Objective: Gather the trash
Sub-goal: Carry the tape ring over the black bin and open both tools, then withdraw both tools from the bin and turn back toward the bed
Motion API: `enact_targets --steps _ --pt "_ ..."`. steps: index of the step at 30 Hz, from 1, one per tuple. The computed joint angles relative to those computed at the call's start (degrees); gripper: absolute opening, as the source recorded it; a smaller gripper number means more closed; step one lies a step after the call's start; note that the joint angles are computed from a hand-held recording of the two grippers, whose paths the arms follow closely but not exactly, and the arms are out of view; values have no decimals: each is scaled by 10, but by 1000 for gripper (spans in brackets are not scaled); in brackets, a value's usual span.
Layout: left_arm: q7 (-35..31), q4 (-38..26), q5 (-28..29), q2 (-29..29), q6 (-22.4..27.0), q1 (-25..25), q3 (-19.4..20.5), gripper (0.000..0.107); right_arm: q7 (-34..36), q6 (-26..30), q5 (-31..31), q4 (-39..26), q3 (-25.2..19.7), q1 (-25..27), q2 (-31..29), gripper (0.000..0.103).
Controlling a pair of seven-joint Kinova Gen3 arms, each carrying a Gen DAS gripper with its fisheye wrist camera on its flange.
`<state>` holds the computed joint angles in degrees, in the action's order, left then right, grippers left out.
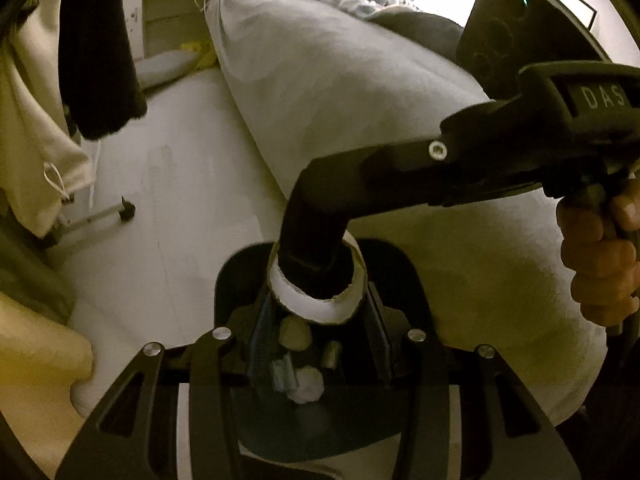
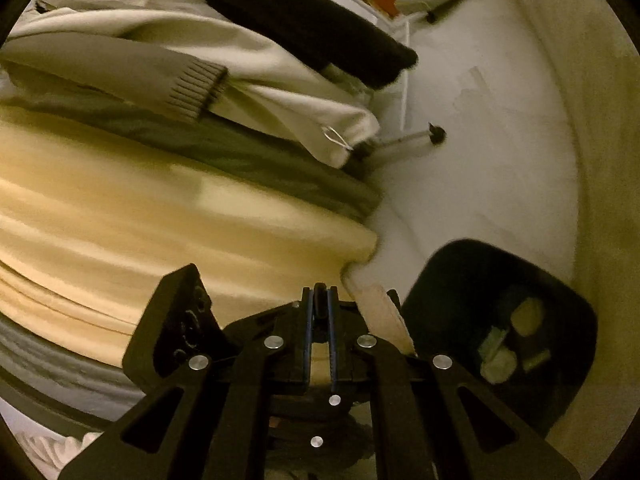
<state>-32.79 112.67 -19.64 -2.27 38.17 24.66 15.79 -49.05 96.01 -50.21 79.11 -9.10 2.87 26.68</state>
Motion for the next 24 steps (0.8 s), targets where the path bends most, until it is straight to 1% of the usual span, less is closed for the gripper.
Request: enact_targets --steps 7,18,21,24 --pt "-39 9 46 23 -5 4 -11 46 -11 -30 45 19 5 -25 -2 7" --pt "-126 31 146 51 -31 -2 -32 46 -44 -78 97 50 9 -47 17 7" --pt "-147 35 166 60 -35 -7 -37 36 -56 -92 113 52 11 -49 21 7" --pt "-161 41 188 71 -36 -11 -41 36 -67 -101 122 55 12 -47 29 7"
